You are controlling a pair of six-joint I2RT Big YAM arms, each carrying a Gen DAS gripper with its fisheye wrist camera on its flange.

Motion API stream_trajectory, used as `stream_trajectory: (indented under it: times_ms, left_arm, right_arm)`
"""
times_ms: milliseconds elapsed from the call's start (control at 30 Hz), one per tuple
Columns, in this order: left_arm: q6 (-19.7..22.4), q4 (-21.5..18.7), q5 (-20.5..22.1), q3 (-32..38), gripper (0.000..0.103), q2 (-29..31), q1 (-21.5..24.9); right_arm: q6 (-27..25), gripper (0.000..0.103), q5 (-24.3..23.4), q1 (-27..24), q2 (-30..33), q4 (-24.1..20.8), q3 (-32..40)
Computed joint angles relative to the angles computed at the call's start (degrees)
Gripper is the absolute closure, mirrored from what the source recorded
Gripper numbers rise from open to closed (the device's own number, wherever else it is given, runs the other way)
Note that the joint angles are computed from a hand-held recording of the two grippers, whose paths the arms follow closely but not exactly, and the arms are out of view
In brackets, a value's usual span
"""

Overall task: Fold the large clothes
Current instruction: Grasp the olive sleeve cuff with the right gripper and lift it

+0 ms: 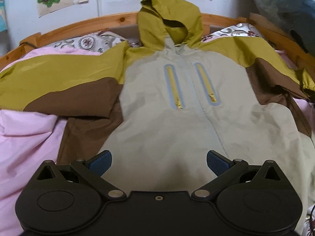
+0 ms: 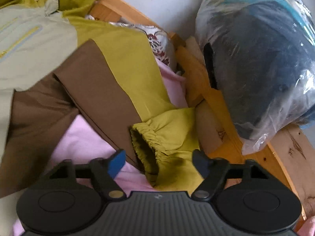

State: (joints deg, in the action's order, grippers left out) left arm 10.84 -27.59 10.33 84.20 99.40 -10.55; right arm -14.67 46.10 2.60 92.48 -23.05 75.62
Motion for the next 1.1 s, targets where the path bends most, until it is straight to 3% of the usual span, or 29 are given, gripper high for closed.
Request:
stream_trajectory:
  times_ms: [167,267,400,533,800,933,1100]
  left_arm:
    - [-1.1,0.3,0.4,-0.8,0.001,-1.0,0.9]
    - [-1.2,1.2,-0.6,-1.8,0.001,-1.9,0.8]
    - [-1.9,0.8,-0.3,-2.0,0.001,-2.4,1.2]
    - [-3.5,1.7,-0.7,-2.2,0.001,-3.1,1.9]
    - [-8.9,6.6,-4.4,-3.7,0.001,-5.2,4.9]
    - [-11.0,6.9,-7.5,-3.9,0.001,-6.1,6.5]
    - [-10.3,7.2,-10.8,-4.2,0.001,-7.2,7.8]
  right_arm:
    - [2.5,0.085,-3.2,-0.7,-1.0,-3.3,1.6]
    - [4.0,0.094,-5.5,0.1,-3.0,-3.0,3.0]
    - [6.9,0.097,-11.4,1.7,-5.3,-2.3,7.7]
    - [11.7,0.098,-21.4,3.8,-4.6,-3.4,16.3]
    - [17.3,0.103,-43.6,8.9,8.7,-3.4,37.7]
    - [15.8,0.103,-48.7,12.0,17.4,-3.6,47.2]
    - [16.3,0.102,-51.5,14.3,26.5,-8.5,56.2]
